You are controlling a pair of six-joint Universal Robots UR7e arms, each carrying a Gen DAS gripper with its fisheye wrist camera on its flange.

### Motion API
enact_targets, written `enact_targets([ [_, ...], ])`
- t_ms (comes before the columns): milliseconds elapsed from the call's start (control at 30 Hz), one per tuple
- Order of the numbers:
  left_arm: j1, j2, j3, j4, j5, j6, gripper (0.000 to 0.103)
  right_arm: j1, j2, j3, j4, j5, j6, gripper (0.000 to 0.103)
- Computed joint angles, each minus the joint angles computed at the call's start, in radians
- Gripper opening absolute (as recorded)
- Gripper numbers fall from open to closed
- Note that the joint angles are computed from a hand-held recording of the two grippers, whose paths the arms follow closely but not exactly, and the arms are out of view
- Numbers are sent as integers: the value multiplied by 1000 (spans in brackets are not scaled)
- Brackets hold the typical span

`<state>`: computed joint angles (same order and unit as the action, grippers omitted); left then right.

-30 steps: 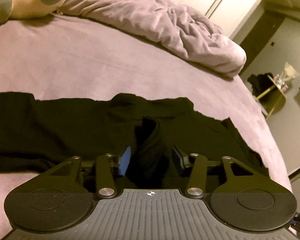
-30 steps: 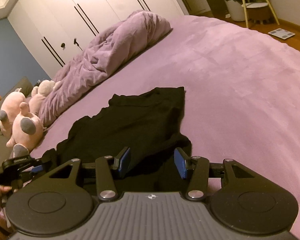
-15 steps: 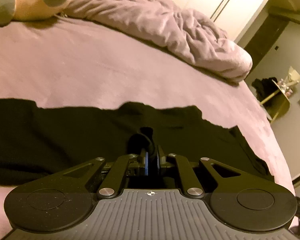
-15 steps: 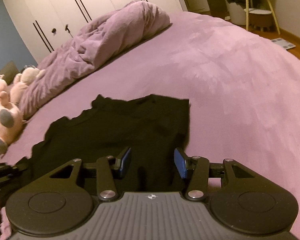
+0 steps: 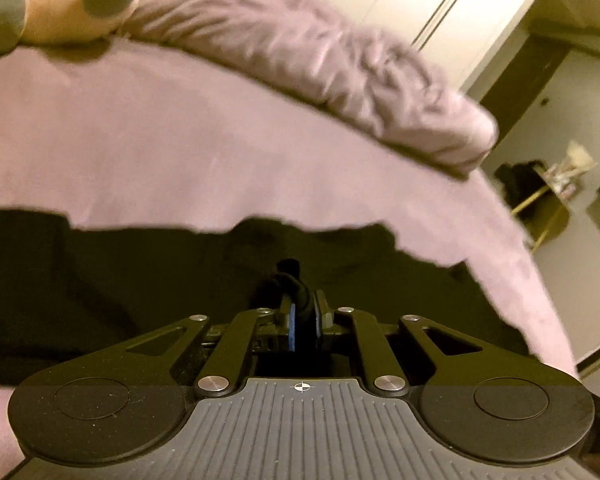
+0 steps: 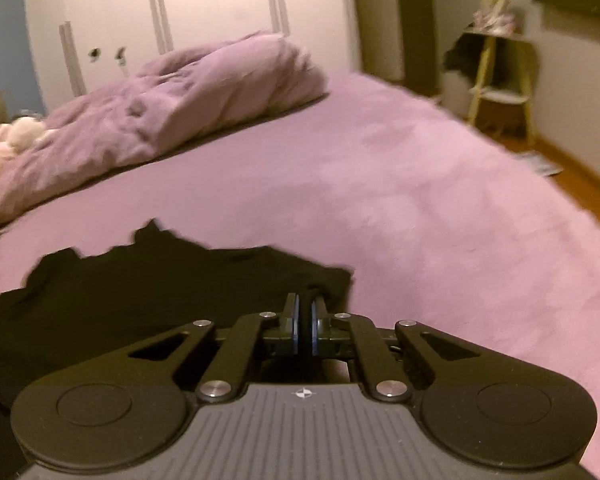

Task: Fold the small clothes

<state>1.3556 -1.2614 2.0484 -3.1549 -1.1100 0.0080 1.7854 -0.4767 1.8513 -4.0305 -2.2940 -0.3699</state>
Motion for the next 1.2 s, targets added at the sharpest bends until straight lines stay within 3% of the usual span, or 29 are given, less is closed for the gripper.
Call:
enact_targets([
  [100,11,-13,0,48,18,-22,23,-12,-25,13,96,-22,68,4],
  [167,30,-29,10,42,-20,-33,41,-9,-42,43,74,-1,86,5],
  [200,44,-37,11,42,-55,-48,44,-4,-53,61,68,10,91,5],
  [333,81,-47,-1,85,-166,-90,48,9,-105,170,60,102,174,16],
  [400,74,-42,-3,106,-158,-72,48,12,-119,216,69,147,238,16],
  [433,67,-39,-3,113,-143,-56,43,13,-121,235,64,168,254,16],
  [467,57,-36,0,113,-121,-40,22,15,-120,250,62,185,257,16],
  [500,51,-35,-3,128,-109,-38,13,18,-119,258,59,192,257,16],
  [567,48,-41,-6,146,-106,-61,12,21,-109,257,79,189,255,16],
  [767,37,-70,24,125,-92,-58,11,49,-68,191,129,54,217,10],
  [867,36,-68,30,136,-78,-77,11,49,-62,185,140,38,215,10],
  [1000,59,-88,35,145,-133,-133,13,60,-83,204,161,47,241,10],
  [1100,50,-119,53,131,-61,-176,38,61,-88,212,173,37,234,10],
  [1133,47,-138,71,104,-32,-184,59,64,-88,214,172,30,232,10],
  [1167,46,-155,89,72,-4,-196,72,67,-90,217,175,26,238,10],
  [1200,47,-179,113,31,26,-210,75,72,-92,219,181,20,248,10],
])
